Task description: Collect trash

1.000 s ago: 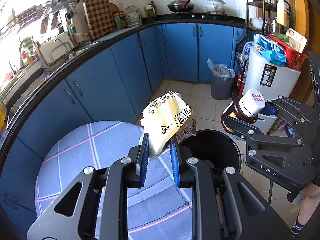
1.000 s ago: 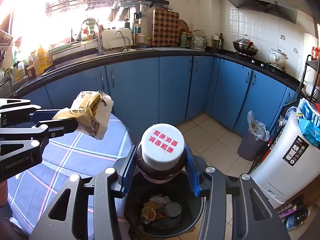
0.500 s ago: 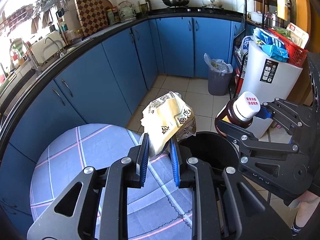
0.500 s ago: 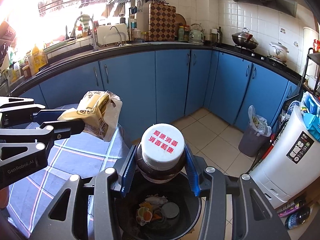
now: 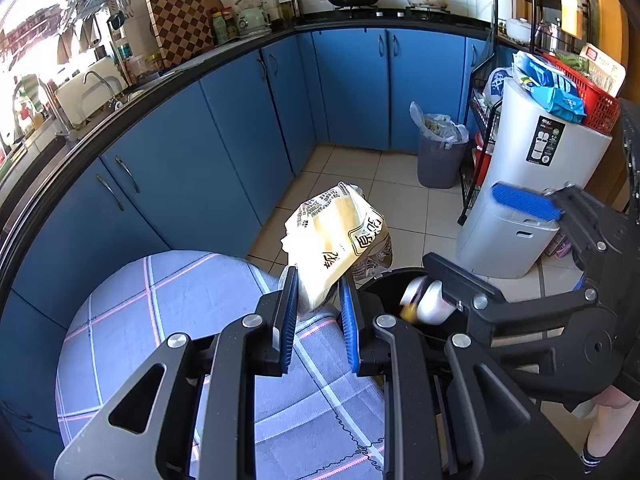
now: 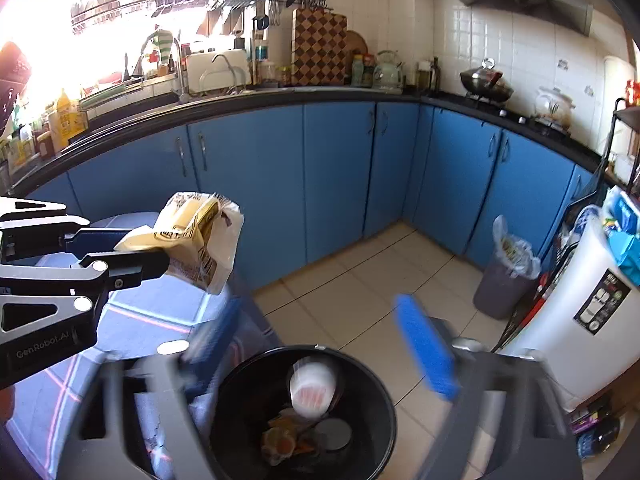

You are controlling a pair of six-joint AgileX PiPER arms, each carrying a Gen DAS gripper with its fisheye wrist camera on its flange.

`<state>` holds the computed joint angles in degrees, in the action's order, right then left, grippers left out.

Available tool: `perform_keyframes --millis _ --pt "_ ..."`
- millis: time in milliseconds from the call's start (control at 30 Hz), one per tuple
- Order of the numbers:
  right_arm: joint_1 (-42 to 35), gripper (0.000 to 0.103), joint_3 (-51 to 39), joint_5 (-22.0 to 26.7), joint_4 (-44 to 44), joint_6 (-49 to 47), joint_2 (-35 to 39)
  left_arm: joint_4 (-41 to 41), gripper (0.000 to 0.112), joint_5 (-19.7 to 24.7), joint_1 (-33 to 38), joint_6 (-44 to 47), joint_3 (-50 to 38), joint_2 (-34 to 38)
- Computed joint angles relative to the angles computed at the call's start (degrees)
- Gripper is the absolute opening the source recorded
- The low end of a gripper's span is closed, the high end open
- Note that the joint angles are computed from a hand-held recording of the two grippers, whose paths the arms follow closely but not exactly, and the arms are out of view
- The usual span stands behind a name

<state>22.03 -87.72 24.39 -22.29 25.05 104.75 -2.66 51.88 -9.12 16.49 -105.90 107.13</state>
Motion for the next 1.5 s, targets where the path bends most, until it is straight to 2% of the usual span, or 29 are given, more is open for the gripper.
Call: perform_keyframes --millis 133,367,567,600,633,667,700,767,1000,1500 --pt "0.0 0.083 0.0 1.3 -5.4 4.9 0.0 0.1 0.021 0.4 -0.6 0.0 -1.4 1.0" --pt "-1.6 0.083 1.9 1.4 -5.3 5.4 -0.8 -0.2 0.021 1.5 -2.3 -0.2 -4.1 2.7" --pt "-3.0 0.083 3.5 0.8 -4.1 5.2 -1.2 -0.4 0.029 6.4 -3.5 -2.3 -11.8 7.4" --pt "-3.1 0.083 3.6 0.8 -4.1 5.1 -1.2 -1.0 0.039 7.9 -3.3 -2.8 -13.9 8.7" --pt "-3.3 0.083 3.7 0.8 -3.9 5.0 -1.2 -1.0 0.068 8.6 -3.2 -3.5 -15.0 9.3" --pt "-3.3 0.083 3.9 0.7 -3.8 4.9 -1.2 -0.9 0.085 7.8 -3.0 -4.6 -14.6 9.3" --pt "-3.4 0.083 4.1 0.6 -3.8 4.9 -1.2 -1.7 0.099 4.8 -2.5 -5.0 -12.0 7.8" --pt "-3.4 0.083 4.1 0.6 -3.9 5.0 -1.1 -0.8 0.099 1.6 -2.5 -5.1 -8.9 6.1" --pt "-3.3 0.083 4.2 0.7 -2.5 4.7 -0.8 -0.9 0.099 2.0 -1.6 -4.4 -7.4 5.6" --pt "-1.0 0.084 7.1 3.3 -5.6 7.5 -2.8 -2.4 0.099 -2.7 -0.6 2.6 5.5 -1.8"
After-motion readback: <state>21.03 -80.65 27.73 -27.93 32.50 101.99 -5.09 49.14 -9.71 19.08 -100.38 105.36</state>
